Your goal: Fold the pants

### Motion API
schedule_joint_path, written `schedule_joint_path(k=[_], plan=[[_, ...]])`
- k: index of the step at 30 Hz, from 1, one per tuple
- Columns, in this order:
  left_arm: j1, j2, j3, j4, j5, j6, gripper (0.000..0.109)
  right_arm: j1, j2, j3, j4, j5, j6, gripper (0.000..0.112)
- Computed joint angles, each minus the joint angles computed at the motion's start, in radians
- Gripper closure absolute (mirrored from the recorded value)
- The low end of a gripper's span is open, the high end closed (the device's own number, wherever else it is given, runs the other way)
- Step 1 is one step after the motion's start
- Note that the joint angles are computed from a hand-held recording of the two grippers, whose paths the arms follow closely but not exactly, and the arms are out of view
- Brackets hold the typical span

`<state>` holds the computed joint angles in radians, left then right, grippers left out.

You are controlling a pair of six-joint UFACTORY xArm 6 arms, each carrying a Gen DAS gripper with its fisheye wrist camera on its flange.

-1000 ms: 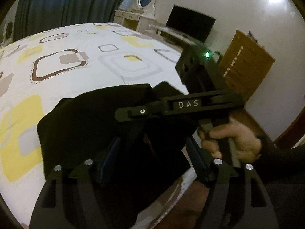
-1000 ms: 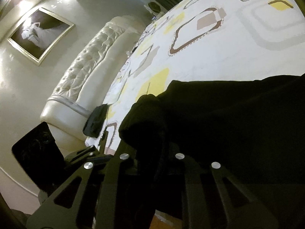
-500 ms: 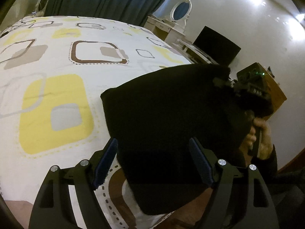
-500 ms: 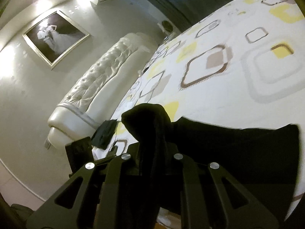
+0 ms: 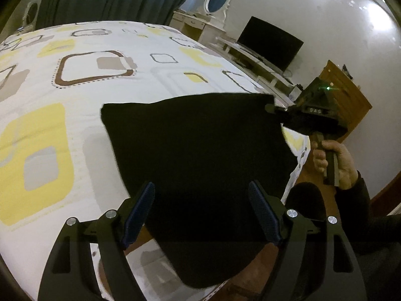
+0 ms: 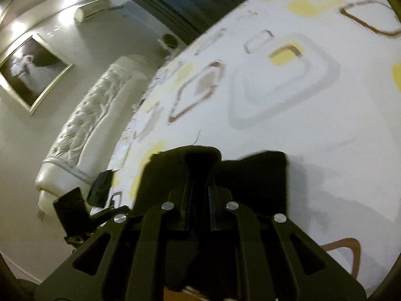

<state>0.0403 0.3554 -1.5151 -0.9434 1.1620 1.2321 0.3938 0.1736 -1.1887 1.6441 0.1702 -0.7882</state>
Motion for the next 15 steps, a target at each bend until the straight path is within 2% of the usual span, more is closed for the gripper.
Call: schedule_joint_path(k=[7, 10, 12, 13, 14, 15], plan=[[-0.033, -0.013, 0.038, 0.006, -0.072, -0.004, 0.032, -0.022, 0.033, 0.037, 0.0, -0.037, 0.023, 0.103], [-0.046, -0.016, 0.052, 0.01, -0.103, 0.004, 0.032, -0.009, 0.008, 0.042, 0.122, -0.084, -0.089, 0.1], [-0.052, -0.015, 0.055, 0.009, -0.114, 0.003, 0.032, 0.013, -0.026, 0.033, 0.261, -0.11, -0.242, 0.098], [-0.053, -0.014, 0.054, 0.009, -0.115, 0.002, 0.031, 0.023, -0.042, 0.037, 0.274, -0.102, -0.262, 0.089], [-0.054, -0.01, 0.05, 0.008, -0.113, 0.001, 0.031, 0.035, -0.051, 0.042, 0.245, -0.107, -0.241, 0.075], [-0.053, -0.007, 0.046, 0.005, -0.109, -0.001, 0.031, 0.051, -0.062, 0.054, 0.194, -0.117, -0.199, 0.069]])
